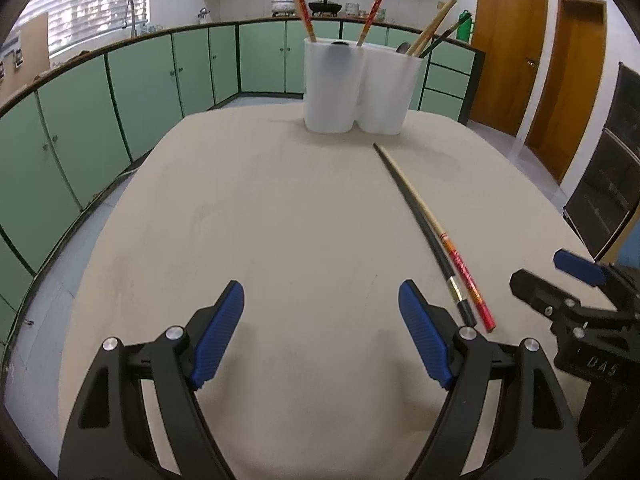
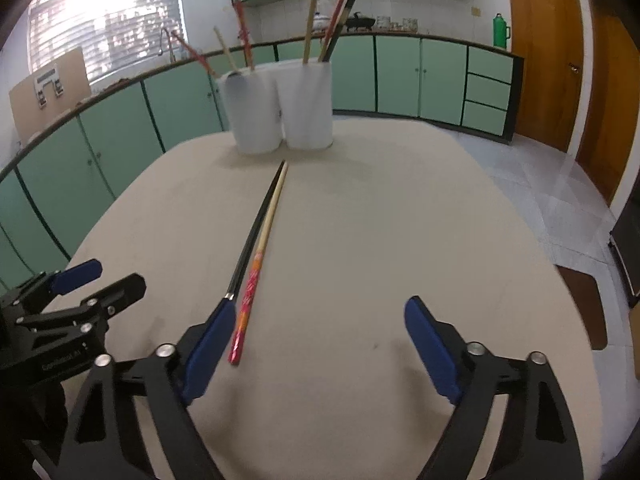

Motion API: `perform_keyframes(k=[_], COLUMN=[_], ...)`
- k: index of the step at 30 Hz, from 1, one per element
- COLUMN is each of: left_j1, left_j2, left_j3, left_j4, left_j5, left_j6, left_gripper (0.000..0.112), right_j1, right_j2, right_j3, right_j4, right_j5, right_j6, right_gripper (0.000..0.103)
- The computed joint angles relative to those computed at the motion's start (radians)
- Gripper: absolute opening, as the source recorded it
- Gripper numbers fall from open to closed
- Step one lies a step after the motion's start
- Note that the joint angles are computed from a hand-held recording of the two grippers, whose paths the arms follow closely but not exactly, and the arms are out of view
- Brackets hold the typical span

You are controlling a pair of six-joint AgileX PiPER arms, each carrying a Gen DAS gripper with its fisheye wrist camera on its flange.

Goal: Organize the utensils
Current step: 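Withdraw both open tools back toward the last two chopsticks, then grasp the red-patterned chopstick by its tip with the right tool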

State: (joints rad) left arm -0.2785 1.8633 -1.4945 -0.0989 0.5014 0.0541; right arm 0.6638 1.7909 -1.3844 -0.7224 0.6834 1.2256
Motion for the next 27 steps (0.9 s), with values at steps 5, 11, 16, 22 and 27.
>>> perform_keyframes(k=[5,11,16,22,27], left_j1=[0.001,0.003,-0.001,-0.005,-0.011], left_j2=[0.001,-0.004,-0.004,0.0,-0.001], left_j3=[0.003,0.009,0.01,0.009,0.012], left_j4=[0.034,0.028,0.035,0.044,0.054], left_j5=[0.01,0.013,0.013,0.012,0.011], left_j6=[-0.032,-0.027,-0.028,-0.035,-0.042], left_gripper=[0.077,0.077,0.077,0.077,0.077], right_j1=[0.024,0.032,0.03,0.041,0.047], right_j2=[0.025,0.058,0.073,0.092,0.101], right_j3=[-0.037,-0.081,-0.095,-0.129,-0.145], right_j4=[0.046,0.111,0.146,0.151,0.162], right_j5=[0.004,0.025,0.031,0.068,0.071], right_j6=[-0.06,-0.14,-0.179,-0.204,-0.219], right_gripper=[0.059,0.041,0.033,0.027,0.01])
